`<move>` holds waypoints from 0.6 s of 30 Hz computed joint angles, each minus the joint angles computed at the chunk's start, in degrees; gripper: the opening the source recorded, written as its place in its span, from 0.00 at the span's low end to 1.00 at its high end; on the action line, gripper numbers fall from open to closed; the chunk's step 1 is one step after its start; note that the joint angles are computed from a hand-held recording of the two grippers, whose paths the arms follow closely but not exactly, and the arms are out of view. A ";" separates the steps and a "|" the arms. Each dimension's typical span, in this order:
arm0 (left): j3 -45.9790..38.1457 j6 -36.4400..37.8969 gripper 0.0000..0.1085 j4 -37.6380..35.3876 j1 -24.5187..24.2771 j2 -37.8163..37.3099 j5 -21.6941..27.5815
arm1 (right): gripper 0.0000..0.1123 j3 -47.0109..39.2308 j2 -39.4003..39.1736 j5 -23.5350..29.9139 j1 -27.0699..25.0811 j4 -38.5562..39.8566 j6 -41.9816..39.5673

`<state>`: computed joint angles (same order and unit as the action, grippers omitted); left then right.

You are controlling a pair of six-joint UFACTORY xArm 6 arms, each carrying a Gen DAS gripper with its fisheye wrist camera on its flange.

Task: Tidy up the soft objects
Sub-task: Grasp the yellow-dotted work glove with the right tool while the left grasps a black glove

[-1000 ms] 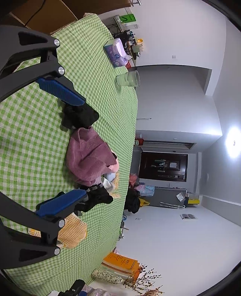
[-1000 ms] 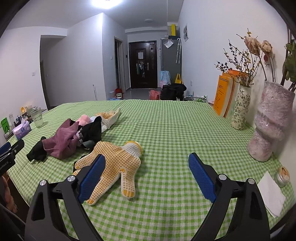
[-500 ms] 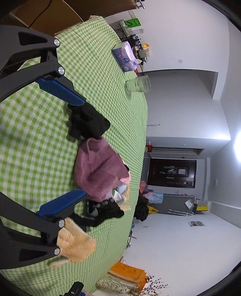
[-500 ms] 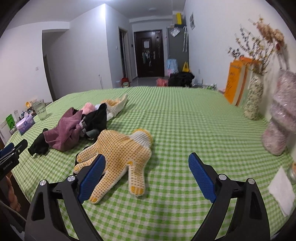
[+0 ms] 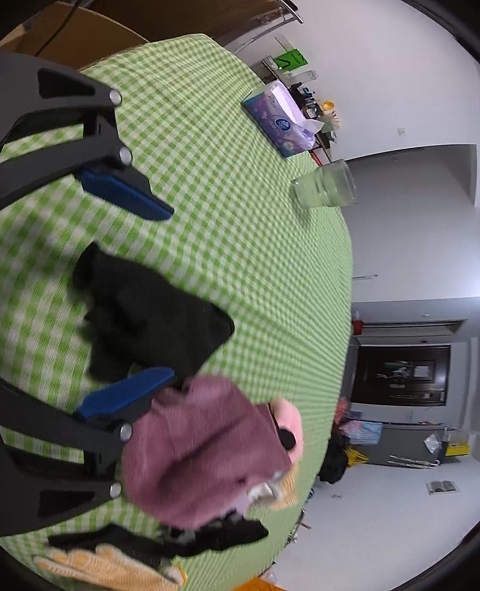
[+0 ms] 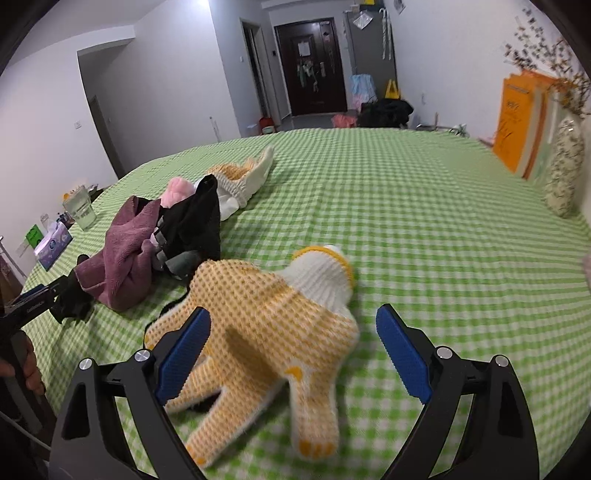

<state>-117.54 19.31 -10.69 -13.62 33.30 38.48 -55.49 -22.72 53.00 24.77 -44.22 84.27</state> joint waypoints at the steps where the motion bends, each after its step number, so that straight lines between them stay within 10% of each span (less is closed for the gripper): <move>1: -2.13 -0.84 0.62 0.89 0.26 1.47 1.08 | 0.75 -0.13 0.42 -0.68 -0.45 0.79 -0.71; 4: -10.70 -2.63 0.41 1.57 1.07 6.86 7.22 | 0.39 0.26 1.50 -4.50 -2.40 5.22 -4.24; 8: -15.20 1.97 0.01 -2.10 1.26 9.38 12.19 | 0.18 0.68 1.00 -6.26 -2.36 6.12 -5.12; 18: 2.70 11.44 0.00 -15.88 2.94 -5.66 3.09 | 0.15 -3.52 -6.17 11.87 10.35 -10.97 2.97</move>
<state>-114.84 30.75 -26.56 -10.68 27.64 41.58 -59.01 -28.89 64.88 35.12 -55.19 87.24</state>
